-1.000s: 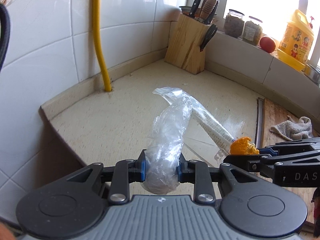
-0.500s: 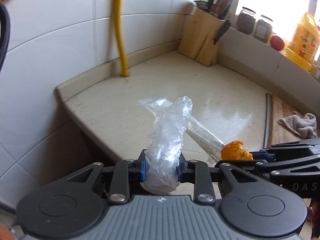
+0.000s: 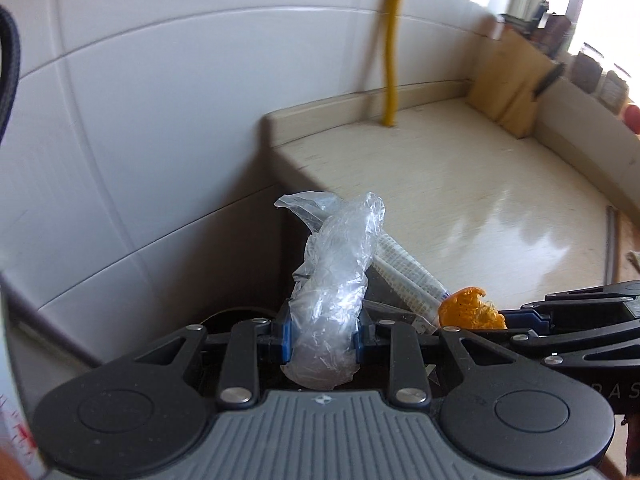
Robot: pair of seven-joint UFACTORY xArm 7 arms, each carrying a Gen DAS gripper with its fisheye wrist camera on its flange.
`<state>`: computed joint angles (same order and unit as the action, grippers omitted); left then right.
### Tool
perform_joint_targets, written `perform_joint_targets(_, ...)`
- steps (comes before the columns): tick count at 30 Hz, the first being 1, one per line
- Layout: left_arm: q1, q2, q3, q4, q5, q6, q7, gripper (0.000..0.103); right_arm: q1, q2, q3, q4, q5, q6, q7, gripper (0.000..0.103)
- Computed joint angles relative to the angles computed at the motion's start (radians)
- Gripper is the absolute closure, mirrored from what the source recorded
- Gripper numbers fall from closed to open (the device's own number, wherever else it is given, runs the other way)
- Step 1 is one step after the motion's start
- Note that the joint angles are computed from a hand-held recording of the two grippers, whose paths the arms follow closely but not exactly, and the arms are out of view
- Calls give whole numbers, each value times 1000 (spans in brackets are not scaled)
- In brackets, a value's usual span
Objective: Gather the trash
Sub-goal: 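Open both grippers over the bin to drop the packet and bag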
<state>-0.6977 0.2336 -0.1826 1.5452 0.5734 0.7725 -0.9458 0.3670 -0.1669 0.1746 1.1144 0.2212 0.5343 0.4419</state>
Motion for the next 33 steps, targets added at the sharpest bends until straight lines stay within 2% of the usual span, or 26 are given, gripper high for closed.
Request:
perform_joint_targets(11, 70, -63, -12, -126, -62, 32, -13, 79, 50, 230, 40, 197, 81, 27, -90, 70)
perform_joint_targets(17, 91, -11, -6, -96, -104, 54, 29, 78, 61, 323, 53, 264, 88, 51, -89, 70)
perform_joint_targets(20, 90, 44, 7, -50, -122, 94, 51, 76, 68, 371, 54, 302, 68, 71, -79, 70)
perform_joint_targets(24, 87, 139, 27, 53, -180, 192, 89, 73, 77, 445, 49, 362, 31, 96, -56, 65)
perform_joint_targets(26, 83, 154, 36, 68, -199, 206, 96, 73, 82, 480, 44, 388, 9, 103, -46, 63)
perform_joint_targets(28, 75, 157, 43, 72, -198, 208, 99, 72, 99, 518, 26, 418, -49, 123, -20, 56)
perform_joint_targets(31, 69, 159, 45, 75, -199, 209, 113, 71, 99, 582, 20, 460, -65, 148, 12, 44)
perform_joint_targets(33, 65, 165, 46, 87, -201, 223, 124, 62, 96, 609, 18, 466, -67, 141, 27, 37)
